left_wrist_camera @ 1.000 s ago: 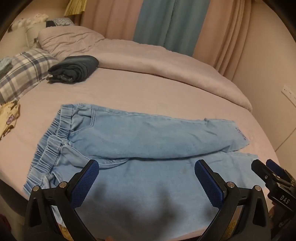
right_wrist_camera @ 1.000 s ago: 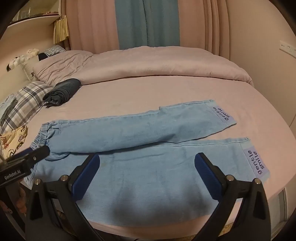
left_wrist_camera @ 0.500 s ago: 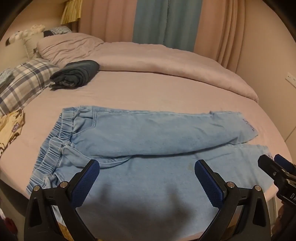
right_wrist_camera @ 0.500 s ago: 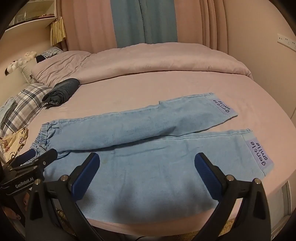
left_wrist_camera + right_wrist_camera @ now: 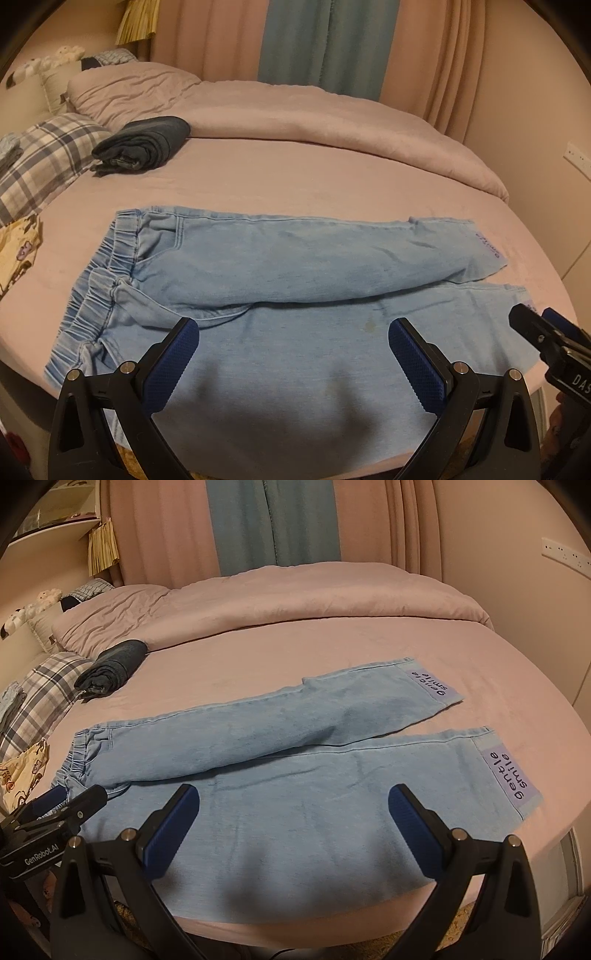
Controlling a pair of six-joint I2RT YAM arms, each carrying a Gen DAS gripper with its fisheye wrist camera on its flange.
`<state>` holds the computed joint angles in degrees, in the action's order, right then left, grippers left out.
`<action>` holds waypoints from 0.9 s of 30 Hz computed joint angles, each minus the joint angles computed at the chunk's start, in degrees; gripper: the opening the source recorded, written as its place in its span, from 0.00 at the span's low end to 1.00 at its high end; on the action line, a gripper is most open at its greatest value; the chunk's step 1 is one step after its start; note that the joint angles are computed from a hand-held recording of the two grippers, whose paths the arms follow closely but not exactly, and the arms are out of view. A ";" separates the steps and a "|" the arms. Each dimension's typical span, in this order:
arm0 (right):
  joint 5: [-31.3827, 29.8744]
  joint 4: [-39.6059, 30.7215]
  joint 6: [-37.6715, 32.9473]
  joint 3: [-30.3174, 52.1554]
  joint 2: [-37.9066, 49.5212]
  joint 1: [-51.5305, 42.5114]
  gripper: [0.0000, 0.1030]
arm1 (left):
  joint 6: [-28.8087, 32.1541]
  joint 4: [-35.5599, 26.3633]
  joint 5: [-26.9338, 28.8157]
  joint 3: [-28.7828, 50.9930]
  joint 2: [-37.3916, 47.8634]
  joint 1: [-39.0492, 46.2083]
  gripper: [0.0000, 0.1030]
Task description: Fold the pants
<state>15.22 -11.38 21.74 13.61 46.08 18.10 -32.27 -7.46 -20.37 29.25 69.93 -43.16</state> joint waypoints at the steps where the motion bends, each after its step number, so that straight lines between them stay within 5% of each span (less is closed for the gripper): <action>1: -0.07 -0.02 -0.03 0.04 0.05 -0.03 1.00 | 0.07 0.11 0.11 -0.05 -0.03 -0.03 1.00; 27: -1.50 -1.44 -1.47 -0.42 -1.86 -3.11 1.00 | 0.27 0.49 2.41 -0.43 -1.14 -0.03 0.98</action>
